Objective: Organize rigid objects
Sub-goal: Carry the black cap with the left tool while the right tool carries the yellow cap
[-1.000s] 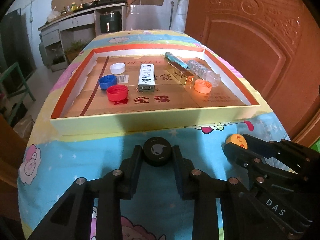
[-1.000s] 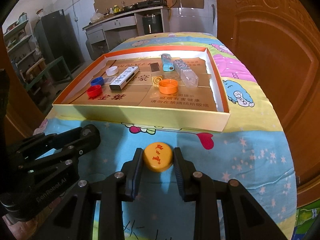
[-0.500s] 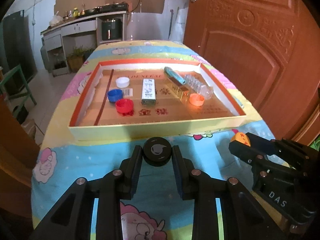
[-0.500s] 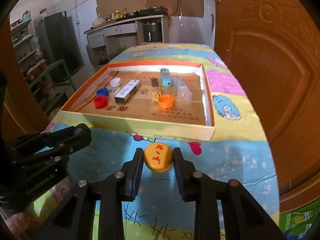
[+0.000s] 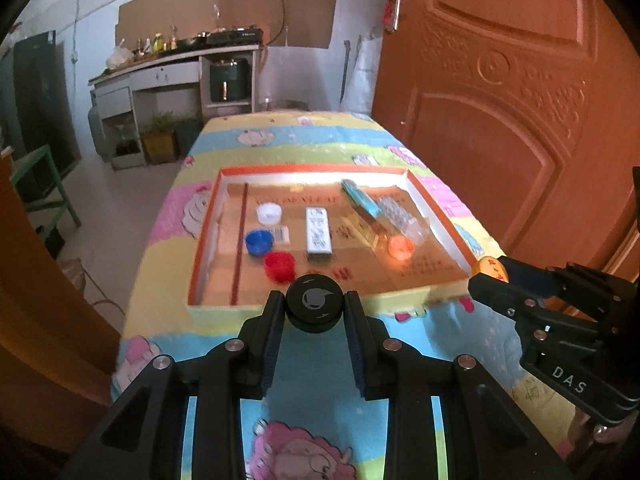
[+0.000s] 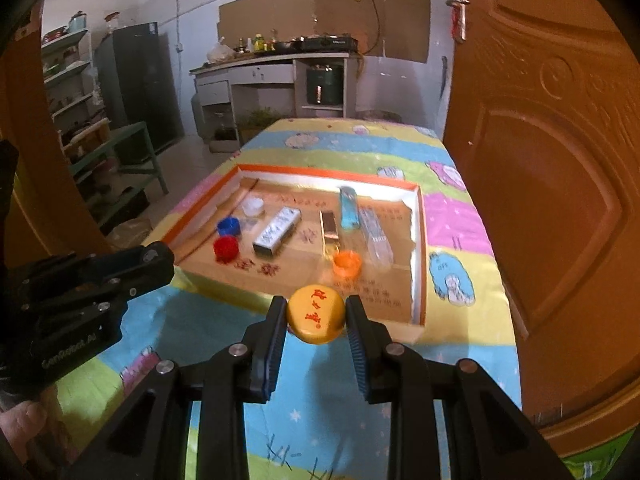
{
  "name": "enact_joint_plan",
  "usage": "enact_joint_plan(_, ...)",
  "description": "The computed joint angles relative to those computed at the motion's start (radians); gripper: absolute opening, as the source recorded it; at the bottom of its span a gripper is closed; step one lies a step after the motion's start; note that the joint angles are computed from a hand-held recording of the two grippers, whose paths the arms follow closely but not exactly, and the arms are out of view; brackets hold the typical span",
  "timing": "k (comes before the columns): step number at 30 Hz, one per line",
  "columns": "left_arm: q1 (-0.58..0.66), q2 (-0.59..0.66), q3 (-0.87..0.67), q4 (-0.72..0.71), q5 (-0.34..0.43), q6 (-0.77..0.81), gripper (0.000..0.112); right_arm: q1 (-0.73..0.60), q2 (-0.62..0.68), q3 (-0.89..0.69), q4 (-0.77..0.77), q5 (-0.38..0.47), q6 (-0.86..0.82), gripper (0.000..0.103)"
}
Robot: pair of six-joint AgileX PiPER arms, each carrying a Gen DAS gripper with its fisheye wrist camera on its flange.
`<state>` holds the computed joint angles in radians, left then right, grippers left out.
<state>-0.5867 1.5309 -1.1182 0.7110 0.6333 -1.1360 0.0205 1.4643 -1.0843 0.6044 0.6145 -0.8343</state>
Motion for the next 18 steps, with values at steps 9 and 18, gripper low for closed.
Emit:
enact_joint_plan(9, 0.115, 0.065, -0.178, -0.123, 0.052, 0.223, 0.031, 0.056, 0.134, -0.227, -0.079, 0.058, 0.086, 0.030)
enact_joint_plan(18, 0.262, 0.255, -0.464, -0.359, 0.119, 0.519, 0.031, 0.100, 0.378, -0.603, -0.150, 0.232, 0.174, 0.030)
